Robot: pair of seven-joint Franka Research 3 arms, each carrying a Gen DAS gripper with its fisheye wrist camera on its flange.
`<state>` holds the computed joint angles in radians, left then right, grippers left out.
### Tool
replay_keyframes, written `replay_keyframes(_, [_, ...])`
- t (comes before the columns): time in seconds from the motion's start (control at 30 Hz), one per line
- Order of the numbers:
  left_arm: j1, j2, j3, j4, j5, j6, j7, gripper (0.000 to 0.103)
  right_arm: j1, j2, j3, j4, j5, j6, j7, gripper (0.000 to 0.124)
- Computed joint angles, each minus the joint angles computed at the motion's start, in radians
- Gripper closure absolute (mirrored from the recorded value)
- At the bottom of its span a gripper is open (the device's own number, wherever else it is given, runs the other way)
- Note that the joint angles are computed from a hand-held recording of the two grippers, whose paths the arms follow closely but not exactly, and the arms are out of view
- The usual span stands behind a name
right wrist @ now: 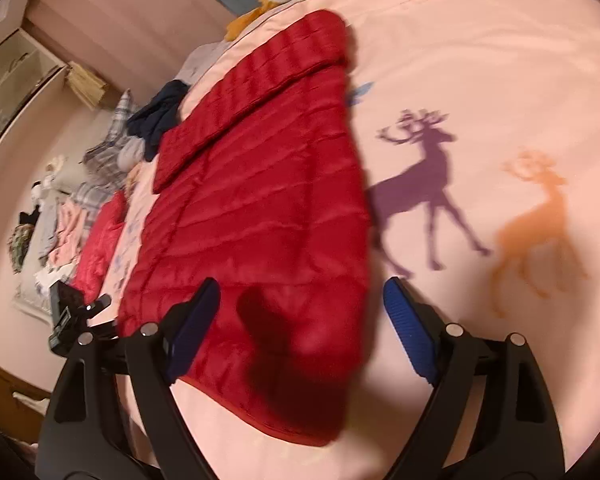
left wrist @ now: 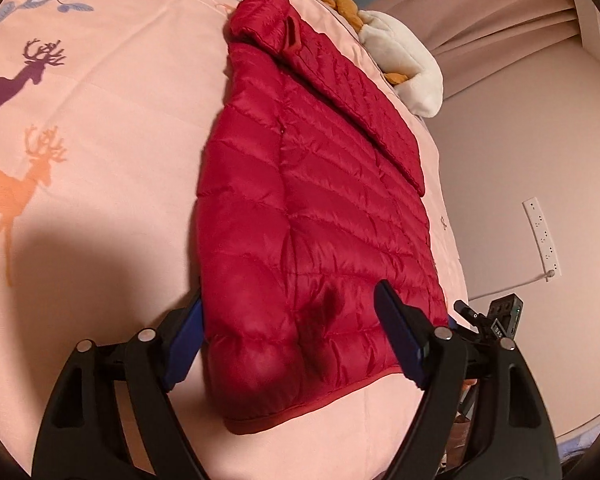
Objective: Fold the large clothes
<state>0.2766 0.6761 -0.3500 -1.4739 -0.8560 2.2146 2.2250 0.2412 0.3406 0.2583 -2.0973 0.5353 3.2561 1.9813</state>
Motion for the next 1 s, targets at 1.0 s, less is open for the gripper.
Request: replay_keyframes(1.0, [0.025, 0.013, -0.045, -0.015, -0.073, -0.099, 0.064, 0.031, -0.445, 0.152, 0.528, 0.014, -0.094, 0.133, -0.068, 0.046])
